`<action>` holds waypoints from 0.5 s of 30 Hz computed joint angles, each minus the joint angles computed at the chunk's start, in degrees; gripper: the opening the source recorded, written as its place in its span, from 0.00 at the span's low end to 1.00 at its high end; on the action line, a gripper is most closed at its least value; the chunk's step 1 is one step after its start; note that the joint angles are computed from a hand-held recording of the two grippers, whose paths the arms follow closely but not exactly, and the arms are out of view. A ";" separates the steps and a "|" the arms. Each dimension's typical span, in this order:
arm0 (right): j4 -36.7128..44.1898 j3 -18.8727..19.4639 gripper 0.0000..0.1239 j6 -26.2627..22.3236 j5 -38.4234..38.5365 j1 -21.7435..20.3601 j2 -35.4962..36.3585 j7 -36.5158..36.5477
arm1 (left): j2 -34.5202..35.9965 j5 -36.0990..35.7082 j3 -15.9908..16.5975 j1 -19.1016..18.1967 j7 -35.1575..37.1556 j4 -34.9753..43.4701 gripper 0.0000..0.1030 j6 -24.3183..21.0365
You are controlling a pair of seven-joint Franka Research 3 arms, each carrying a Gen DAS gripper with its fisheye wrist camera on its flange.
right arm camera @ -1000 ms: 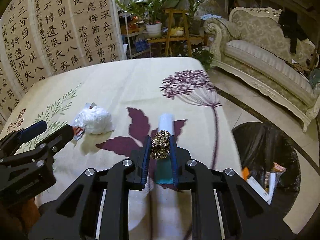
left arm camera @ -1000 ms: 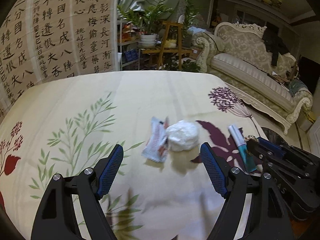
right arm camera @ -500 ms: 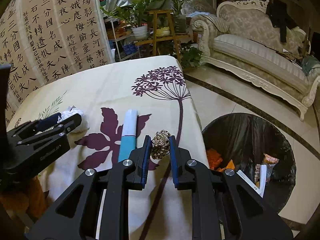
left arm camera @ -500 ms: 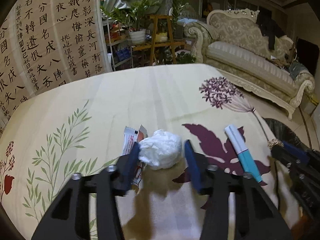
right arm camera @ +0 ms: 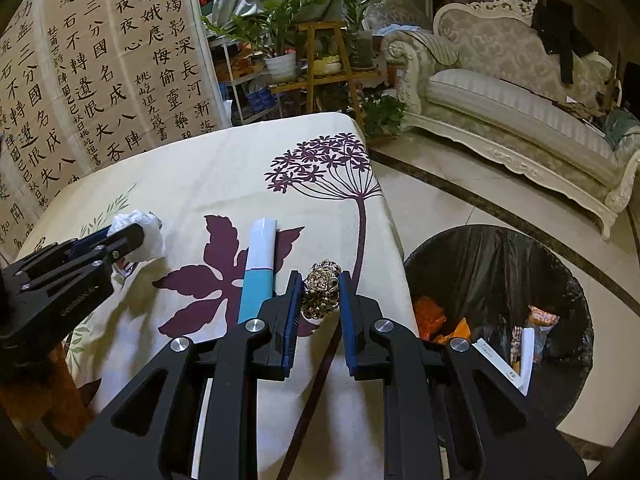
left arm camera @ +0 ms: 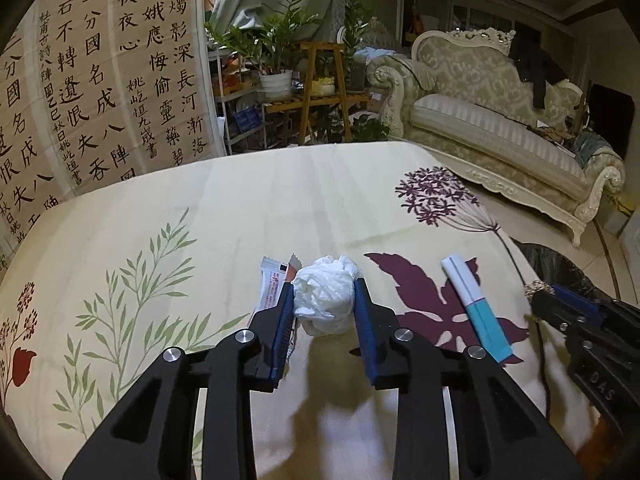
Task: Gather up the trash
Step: 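Grasp the white tissue with the left gripper while the right holds the gold ornament, then carry the tissue and gold ornament over the black bin with both grippers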
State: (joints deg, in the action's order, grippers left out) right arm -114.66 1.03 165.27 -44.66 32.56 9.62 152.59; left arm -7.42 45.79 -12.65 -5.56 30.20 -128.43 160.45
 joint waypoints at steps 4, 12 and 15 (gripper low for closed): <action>-0.63 -0.05 0.15 -0.09 -0.85 0.17 -0.68 1.10 | -1.52 0.02 -0.32 -0.16 -0.50 -1.10 0.29 0.69; -3.50 1.06 0.15 -0.53 -4.49 -1.08 -3.61 5.09 | -3.51 -1.38 -1.45 -0.64 0.34 -2.46 0.29 1.85; -4.88 1.92 0.15 -1.05 -6.59 -2.17 -5.17 7.40 | -3.89 -1.54 -2.03 -0.78 0.11 -2.72 0.29 2.13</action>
State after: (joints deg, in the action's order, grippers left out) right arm -119.53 2.95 164.22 -51.25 30.40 4.46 159.99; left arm -11.30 44.25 -14.67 -6.34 30.31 -131.15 162.58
